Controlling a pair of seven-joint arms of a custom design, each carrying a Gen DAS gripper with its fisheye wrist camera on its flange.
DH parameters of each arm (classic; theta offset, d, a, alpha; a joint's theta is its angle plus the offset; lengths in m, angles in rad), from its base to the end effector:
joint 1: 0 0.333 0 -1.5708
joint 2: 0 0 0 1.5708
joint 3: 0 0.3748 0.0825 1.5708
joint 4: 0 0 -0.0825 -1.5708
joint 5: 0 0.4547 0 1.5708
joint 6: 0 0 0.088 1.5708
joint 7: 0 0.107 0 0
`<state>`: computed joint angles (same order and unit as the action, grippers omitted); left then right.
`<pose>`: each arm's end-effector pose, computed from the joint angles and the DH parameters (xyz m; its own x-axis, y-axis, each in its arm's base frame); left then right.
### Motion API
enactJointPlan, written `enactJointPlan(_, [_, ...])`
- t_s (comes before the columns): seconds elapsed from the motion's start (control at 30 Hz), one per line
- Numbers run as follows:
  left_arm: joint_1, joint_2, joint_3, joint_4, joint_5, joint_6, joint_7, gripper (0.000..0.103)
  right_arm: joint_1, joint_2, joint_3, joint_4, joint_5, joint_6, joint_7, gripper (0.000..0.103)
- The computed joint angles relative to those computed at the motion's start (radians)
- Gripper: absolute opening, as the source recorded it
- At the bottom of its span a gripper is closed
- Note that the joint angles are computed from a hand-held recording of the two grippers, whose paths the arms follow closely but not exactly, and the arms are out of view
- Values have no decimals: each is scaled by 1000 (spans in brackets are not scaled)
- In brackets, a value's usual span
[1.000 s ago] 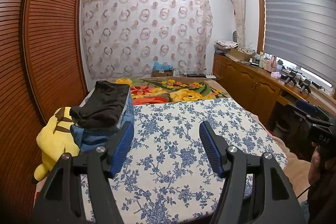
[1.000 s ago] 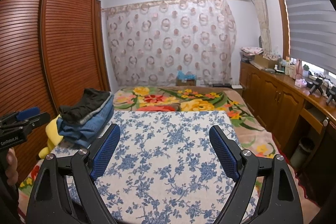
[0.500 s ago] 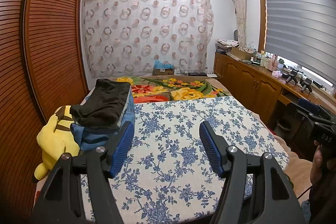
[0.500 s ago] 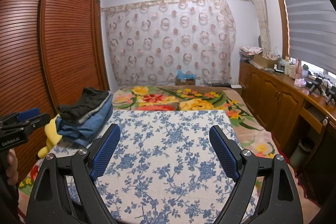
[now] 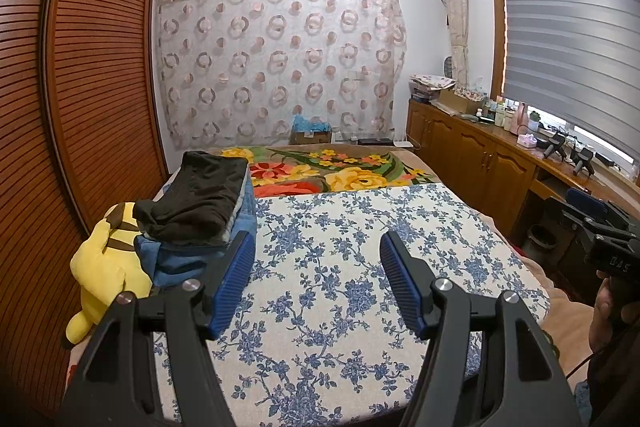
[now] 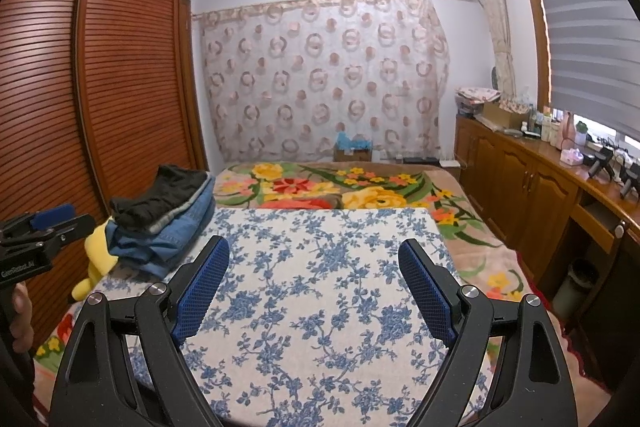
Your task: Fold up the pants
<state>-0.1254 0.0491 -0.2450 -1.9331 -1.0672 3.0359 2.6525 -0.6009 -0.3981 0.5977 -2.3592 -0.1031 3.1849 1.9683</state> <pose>0.6507 -0.1777 0.5847 -0.4441 -0.8952 0.0378 -0.4112 0.1661 -0.8963 0.5352 0.0517 0.6173 -0.1521 -0.9870 -0.0526 -0.3793 0.1074 -0.9190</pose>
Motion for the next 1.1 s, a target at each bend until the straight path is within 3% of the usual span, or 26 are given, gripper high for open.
enactJointPlan(1.1, [0, 0, -1, -1, -1, 2, 2, 66, -4, 1, 4, 3, -9, -2, 7, 88])
